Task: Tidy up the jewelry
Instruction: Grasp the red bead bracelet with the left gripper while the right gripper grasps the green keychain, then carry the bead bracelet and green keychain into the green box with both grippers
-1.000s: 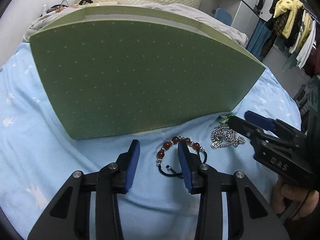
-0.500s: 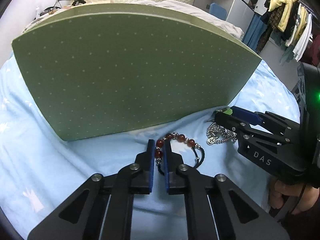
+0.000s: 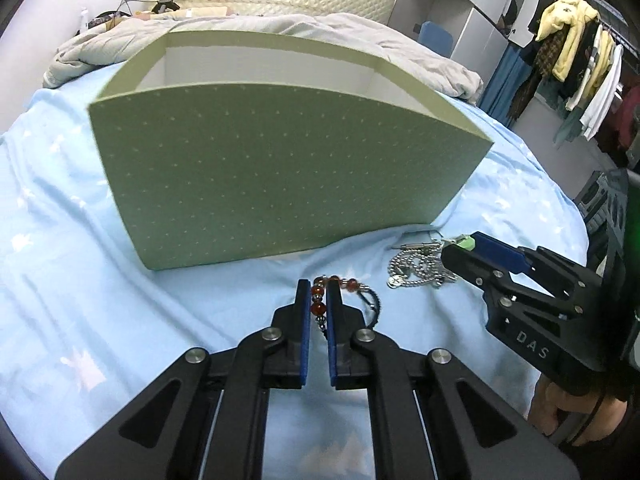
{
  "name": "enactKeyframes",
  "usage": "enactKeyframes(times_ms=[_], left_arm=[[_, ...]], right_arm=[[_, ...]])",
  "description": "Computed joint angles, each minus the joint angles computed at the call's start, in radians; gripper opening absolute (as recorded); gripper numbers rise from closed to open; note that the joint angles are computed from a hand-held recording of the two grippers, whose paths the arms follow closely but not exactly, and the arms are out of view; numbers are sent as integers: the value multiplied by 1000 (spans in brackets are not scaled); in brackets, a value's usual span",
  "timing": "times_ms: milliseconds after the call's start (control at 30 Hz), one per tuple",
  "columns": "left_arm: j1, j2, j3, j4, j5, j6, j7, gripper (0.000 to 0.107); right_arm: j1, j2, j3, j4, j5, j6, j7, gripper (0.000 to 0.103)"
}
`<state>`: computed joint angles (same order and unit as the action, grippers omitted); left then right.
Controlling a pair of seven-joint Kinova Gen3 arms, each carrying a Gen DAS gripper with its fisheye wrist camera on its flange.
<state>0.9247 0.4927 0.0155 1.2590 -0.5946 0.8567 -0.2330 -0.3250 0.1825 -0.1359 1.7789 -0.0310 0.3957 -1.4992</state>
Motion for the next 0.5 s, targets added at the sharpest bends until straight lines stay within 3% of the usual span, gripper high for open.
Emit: enactKeyframes(times_ms=[500], left_arm=[[39,-53,24,-7,-28,76,47,6]], right_arm=[[-2,-145,-8,74,-32,48,-22,34]])
